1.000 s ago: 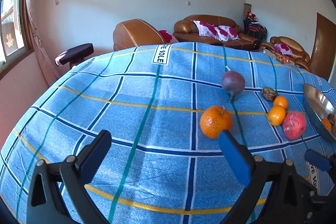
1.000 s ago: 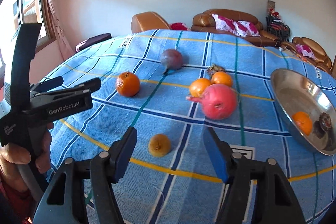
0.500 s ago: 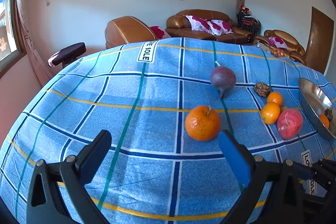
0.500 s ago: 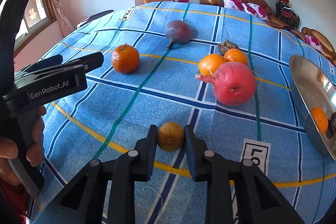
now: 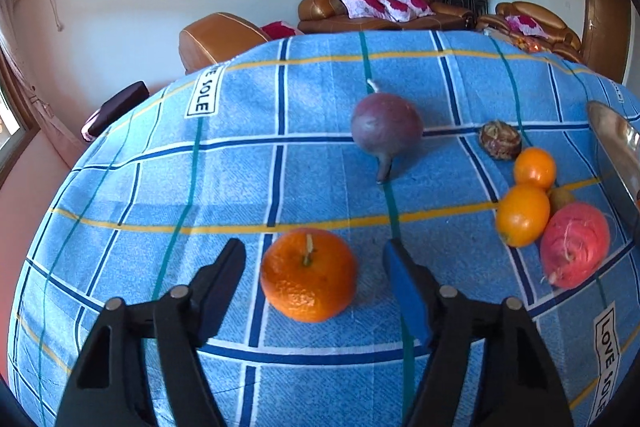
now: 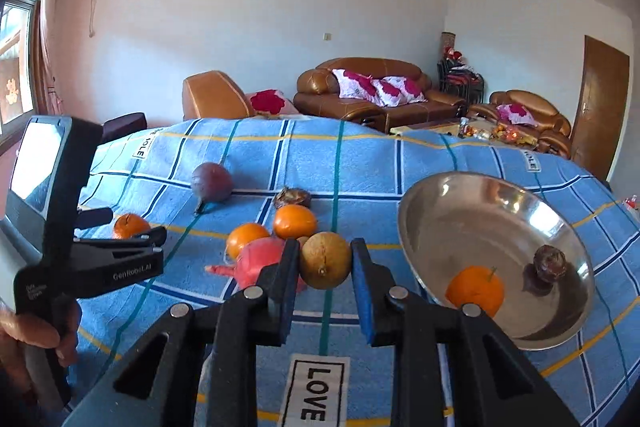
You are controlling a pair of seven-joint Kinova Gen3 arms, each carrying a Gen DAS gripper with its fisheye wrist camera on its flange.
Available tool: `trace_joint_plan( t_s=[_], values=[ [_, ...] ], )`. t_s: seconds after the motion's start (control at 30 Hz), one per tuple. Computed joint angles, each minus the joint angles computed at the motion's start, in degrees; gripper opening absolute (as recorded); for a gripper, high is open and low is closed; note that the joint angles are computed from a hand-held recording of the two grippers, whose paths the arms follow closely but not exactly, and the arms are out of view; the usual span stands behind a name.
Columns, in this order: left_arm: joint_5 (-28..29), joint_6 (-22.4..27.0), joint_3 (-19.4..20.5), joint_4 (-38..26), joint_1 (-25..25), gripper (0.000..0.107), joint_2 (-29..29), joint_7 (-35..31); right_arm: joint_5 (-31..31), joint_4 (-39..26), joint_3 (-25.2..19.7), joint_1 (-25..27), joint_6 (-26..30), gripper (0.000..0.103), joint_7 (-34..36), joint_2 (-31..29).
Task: Organize fruits
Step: 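Grasp the small yellow fruit with the right gripper while the left gripper grasps another mandarin, then carry both fruits over the steel bowl with both grippers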
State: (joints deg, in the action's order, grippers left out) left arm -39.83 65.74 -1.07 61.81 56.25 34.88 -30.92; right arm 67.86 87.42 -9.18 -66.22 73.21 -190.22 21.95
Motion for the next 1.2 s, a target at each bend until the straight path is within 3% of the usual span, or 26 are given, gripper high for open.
trace_joint_plan(
  t_s=[0.13, 0.33, 0.43, 0.57, 0.67, 0.87, 1.0, 1.2],
  values=[
    [3.21, -0.57, 0.86, 0.09, -2.19, 0.051, -0.28, -0.27, 0.63, 0.39, -0.06, -0.09, -0.14, 0.027, 0.04, -0.16],
    [4.51, -5.13, 1.22, 3.62, -3.41, 0.048, -2.45, 1.23, 1.98, 0.57, -0.05, -0.90, 1.09, 0.027, -0.40, 0.19],
    [4.98, -10.65, 1.43, 8.07, -4.34, 0.048, -5.08, 3.28, 2.64, 1.36, -0.24, -0.94, 0.77, 0.027, -1.21, -0.17],
    [-0.23, -16.52, -0.23, 14.29, -2.04, 0.048, -8.58, 10.27, 4.54, 4.56, -1.15, -0.01, -2.98, 0.027, -4.26, -2.10],
    [-6.75, -17.49, -0.97, 16.78, 0.78, 0.048, -9.75, 16.04, 6.17, 7.49, -2.15, 1.37, -6.95, 0.027, -7.52, -4.14],
    [-14.86, -21.58, 0.95, 20.40, 1.19, 0.048, -11.70, 21.95, 10.14, 10.86, -3.96, 2.87, -9.62, 0.027, -13.03, -6.03],
    [-19.61, -23.00, 1.65, 21.86, 1.96, 0.048, -12.29, 24.94, 11.42, 11.69, -4.80, 3.58, -9.59, 0.027, -15.18, -6.39],
    [-23.15, -20.98, 3.38, 21.13, 3.01, 0.048, -11.34, 25.97, 8.06, 8.43, -4.25, 2.48, -3.35, 0.027, -11.68, -4.34]
  ],
)
